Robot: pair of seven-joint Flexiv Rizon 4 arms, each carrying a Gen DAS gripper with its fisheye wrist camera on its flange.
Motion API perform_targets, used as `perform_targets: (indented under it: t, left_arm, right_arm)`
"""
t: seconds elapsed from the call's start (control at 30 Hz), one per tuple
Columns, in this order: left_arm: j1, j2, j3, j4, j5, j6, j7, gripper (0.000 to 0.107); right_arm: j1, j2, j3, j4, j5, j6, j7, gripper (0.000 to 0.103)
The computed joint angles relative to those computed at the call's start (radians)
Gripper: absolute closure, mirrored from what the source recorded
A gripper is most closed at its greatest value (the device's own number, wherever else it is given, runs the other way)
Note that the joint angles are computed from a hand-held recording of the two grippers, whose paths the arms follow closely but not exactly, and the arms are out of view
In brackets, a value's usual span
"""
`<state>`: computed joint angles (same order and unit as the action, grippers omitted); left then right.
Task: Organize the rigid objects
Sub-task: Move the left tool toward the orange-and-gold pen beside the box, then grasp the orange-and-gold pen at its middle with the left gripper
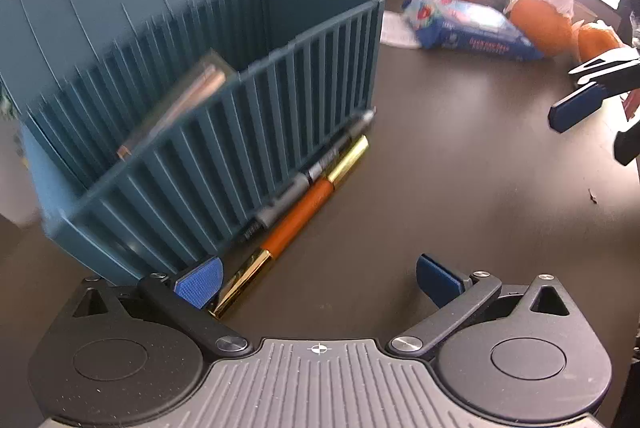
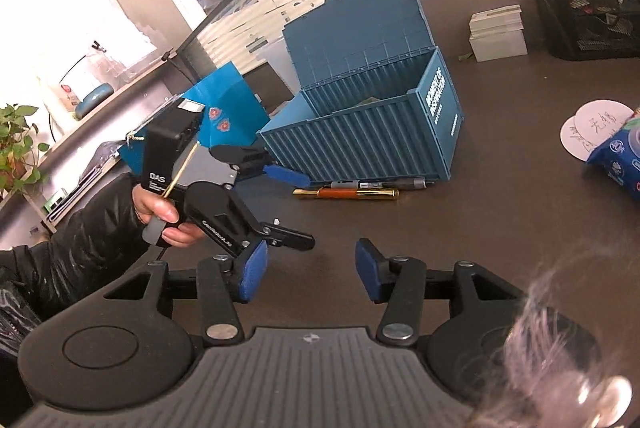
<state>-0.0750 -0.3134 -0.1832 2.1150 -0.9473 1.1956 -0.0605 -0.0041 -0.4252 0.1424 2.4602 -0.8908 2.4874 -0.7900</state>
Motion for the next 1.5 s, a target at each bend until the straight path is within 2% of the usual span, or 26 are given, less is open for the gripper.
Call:
perform_targets:
  t: [0.07, 0.17, 0.27, 0.33, 0.4, 0.53, 0.7, 0.77, 0.93, 0.97, 1.03, 1.13, 1.5]
  left_arm:
    - [-0.003, 0.003, -0.007, 0.012, -0.018, 0.022, 0.027, 0.004]
    - [0.002, 0.021, 0.009, 0.018, 0.019, -0.041, 0.023, 0.004]
    - [-0.004, 0.030, 0.001, 0.025, -0.028, -0.044, 0.077, 0.004]
    - [-0.028, 0.007, 0.017, 0.008, 0.010, -0.012, 0.021, 0.004]
    - [-0.026, -0.001, 0.004, 0.001, 0.000, 0.004, 0.017, 0.004]
    - [-0.020, -0.007, -0.010, -0.001, -0.002, 0.018, 0.015, 0.004]
    - [-0.015, 0.006, -0.009, 0.011, 0.004, 0.004, 0.023, 0.006]
    - [-0.014, 0.019, -0.013, 0.023, -0.014, -0.002, 0.045, 0.012]
    - [-0.030, 0.048, 0.006, 0.038, -0.031, -0.030, 0.070, 0.061]
    - [-0.033, 0.050, 0.011, 0.037, -0.029, -0.033, 0.068, 0.066]
    - [-0.037, 0.053, 0.015, 0.039, -0.030, -0.037, 0.073, 0.083]
    - [-0.044, 0.059, 0.020, 0.048, -0.033, -0.040, 0.086, 0.098]
    - [-0.066, 0.069, 0.030, 0.063, -0.010, -0.021, 0.062, 0.099]
  right_arm:
    - [0.000, -0.001, 0.000, 0.006, 0.008, 0.006, -0.003, 0.055]
    - [-0.003, -0.005, -0.002, 0.007, 0.006, 0.008, -0.002, 0.053]
    - [-0.006, -0.006, -0.002, 0.007, 0.005, 0.009, 0.000, 0.051]
    - [-0.004, -0.012, -0.001, 0.008, 0.014, 0.017, -0.004, 0.051]
    - [-0.004, -0.017, 0.001, 0.011, 0.021, 0.029, -0.008, 0.050]
    - [0.004, -0.011, 0.003, 0.030, 0.052, 0.047, -0.031, 0.035]
    - [0.001, -0.007, 0.000, 0.044, 0.061, 0.063, -0.039, 0.035]
    - [0.000, -0.010, 0.000, 0.047, 0.067, 0.069, -0.039, 0.035]
    - [-0.003, -0.021, -0.002, 0.042, 0.071, 0.078, -0.038, 0.035]
    - [-0.001, -0.022, -0.001, 0.043, 0.076, 0.081, -0.039, 0.035]
    - [0.001, -0.023, 0.000, 0.047, 0.084, 0.087, -0.045, 0.035]
    - [0.005, -0.021, 0.000, 0.051, 0.094, 0.091, -0.051, 0.034]
    - [0.008, -0.017, 0.001, 0.060, 0.119, 0.099, -0.057, 0.034]
